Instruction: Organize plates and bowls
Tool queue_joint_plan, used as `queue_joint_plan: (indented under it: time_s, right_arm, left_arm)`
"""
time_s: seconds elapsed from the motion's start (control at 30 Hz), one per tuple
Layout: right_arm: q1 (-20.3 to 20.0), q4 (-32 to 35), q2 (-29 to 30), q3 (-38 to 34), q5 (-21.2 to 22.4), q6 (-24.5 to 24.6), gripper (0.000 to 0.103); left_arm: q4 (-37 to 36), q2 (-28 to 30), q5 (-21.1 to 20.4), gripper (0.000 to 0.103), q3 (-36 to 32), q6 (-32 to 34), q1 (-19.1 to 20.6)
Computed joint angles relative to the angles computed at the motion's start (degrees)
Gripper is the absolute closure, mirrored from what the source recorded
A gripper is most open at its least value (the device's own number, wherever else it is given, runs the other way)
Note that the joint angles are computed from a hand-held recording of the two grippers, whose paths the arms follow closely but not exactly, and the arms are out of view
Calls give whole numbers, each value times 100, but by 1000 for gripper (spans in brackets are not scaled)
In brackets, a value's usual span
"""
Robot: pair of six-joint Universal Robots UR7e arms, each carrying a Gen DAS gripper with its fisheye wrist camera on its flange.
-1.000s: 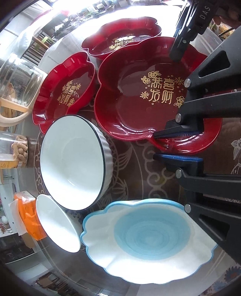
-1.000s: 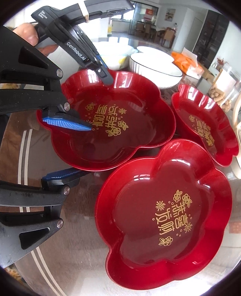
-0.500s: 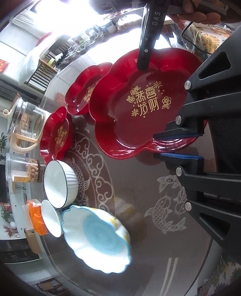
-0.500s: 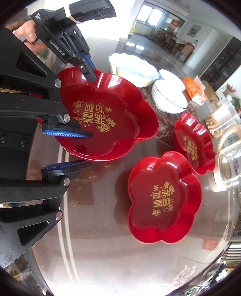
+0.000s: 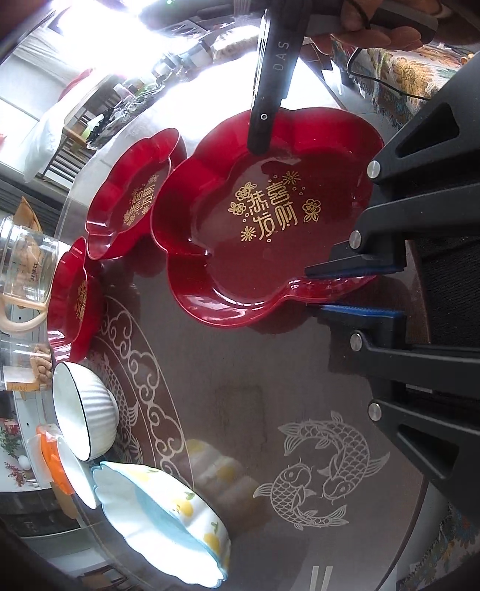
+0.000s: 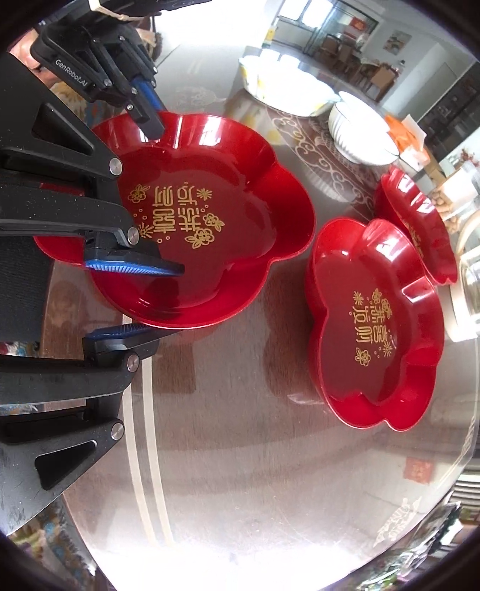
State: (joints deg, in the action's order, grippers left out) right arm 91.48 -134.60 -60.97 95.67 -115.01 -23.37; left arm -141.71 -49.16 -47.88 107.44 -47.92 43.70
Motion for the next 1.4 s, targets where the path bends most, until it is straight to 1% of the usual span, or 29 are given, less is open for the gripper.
queue_joint_plan:
  time_s: [0.03, 0.07, 0.1, 0.13, 0.17, 0.2, 0.27, 0.3, 0.33, 0.43, 0.5, 0.57, 0.63, 0.7, 0.73, 0.8, 0.87, 0.9, 0.93, 0.97, 1.0, 1.03, 1.07, 1.1, 1.13, 1.2, 1.27, 1.33, 1.4]
  right_arm:
    - [-11, -75, -43, 59, -11, -79, 73]
    - [-9, -146, -53, 78, -9, -134, 69]
    - [-10, -259, -76, 115, 10, -186, 54]
    - [-13, -382, -110, 158, 23, -232, 36]
    - [-16, -497, -144, 198, 44, -267, 32]
    - [-9, -601, -195, 244, 42, -271, 33]
    - [2, -830, -330, 355, 65, -234, 33]
    - [14, -1027, -434, 456, 48, -240, 31]
    - [37, -1275, -519, 556, 6, -288, 28]
    - [123, -2186, -792, 918, -168, -621, 26]
    - [213, -3002, -869, 1152, -439, -999, 26]
    - [290, -3683, -878, 1286, -650, -1407, 26]
    - [333, -4264, -876, 1363, -755, -1790, 26]
    - [360, -4903, -864, 1405, -866, -2223, 26]
    - [370, -5246, -824, 1375, -907, -2460, 26]
    - [389, -6159, -724, 1406, -931, -2998, 26]
    - [388, -6998, -643, 1461, -856, -3431, 26]
    - [387, -7267, -620, 1473, -858, -3548, 26]
    - [394, -7379, -578, 1442, -934, -3573, 26]
    - [401, -7261, -542, 1378, -1101, -3512, 26]
    - [401, -6904, -522, 1291, -1308, -3344, 26]
    - [369, -6338, -567, 1225, -1420, -3004, 26]
    - [310, -5900, -651, 1232, -1413, -2664, 26]
    - [252, -5637, -718, 1267, -1359, -2404, 26]
    - [225, -5543, -730, 1276, -1356, -2284, 26]
    - [248, -5829, -696, 1374, -1484, -2438, 26]
    - [295, -6130, -697, 1438, -1449, -2664, 26]
    - [318, -6266, -815, 1503, -1225, -2673, 26]
    - [314, -6355, -971, 1578, -927, -2557, 26]
  left_arm:
    - [-78, -39, 14, 81, 63, -62, 6]
    - [-130, -90, 38, 60, 128, -155, 10]
    - [-241, -154, 124, 36, 216, -252, -5]
    - [-426, -221, 303, 28, 335, -324, -48]
    - [-604, -291, 532, 22, 453, -378, -109]
    - [-695, -357, 735, 22, 538, -408, -171]
    - [-632, -479, 949, 21, 581, -406, -234]
    - [-573, -527, 1045, 21, 584, -413, -259]
    - [-508, -577, 1164, 21, 597, -433, -297]
    - [-396, -717, 1527, 17, 676, -418, -423]
    - [-330, -755, 1818, 10, 717, -429, -519]
    - [-195, -786, 2039, 9, 718, -464, -588]
    - [-144, -812, 2136, 9, 713, -344, -638]
    - [95, -827, 2285, 9, 666, -352, -697]
    - [214, -836, 2392, 9, 668, -396, -734]
    - [480, -890, 2570, 9, 703, -570, -819]
    - [578, -950, 2614, 9, 748, -685, -877]
    - [580, -976, 2597, 9, 768, -727, -889]
    - [580, -997, 2565, 9, 782, -767, -895]
    - [577, -1015, 2526, 9, 789, -797, -891]
    - [623, -1028, 2496, 9, 794, -867, -898]
    - [689, -1030, 2481, 9, 785, -925, -900]
    - [801, -1036, 2491, 9, 774, -1008, -911]
    - [927, -1045, 2516, 9, 764, -1088, -924]
    - [1059, -1049, 2544, 9, 751, -1179, -942]
    - [1332, -1064, 2569, 9, 717, -1378, -955]
    - [1569, -1062, 2462, 9, 622, -1506, -914]
    - [1784, -1061, 2323, 9, 524, -1645, -859]
    - [1760, -1079, 2246, 9, 521, -1695, -830]
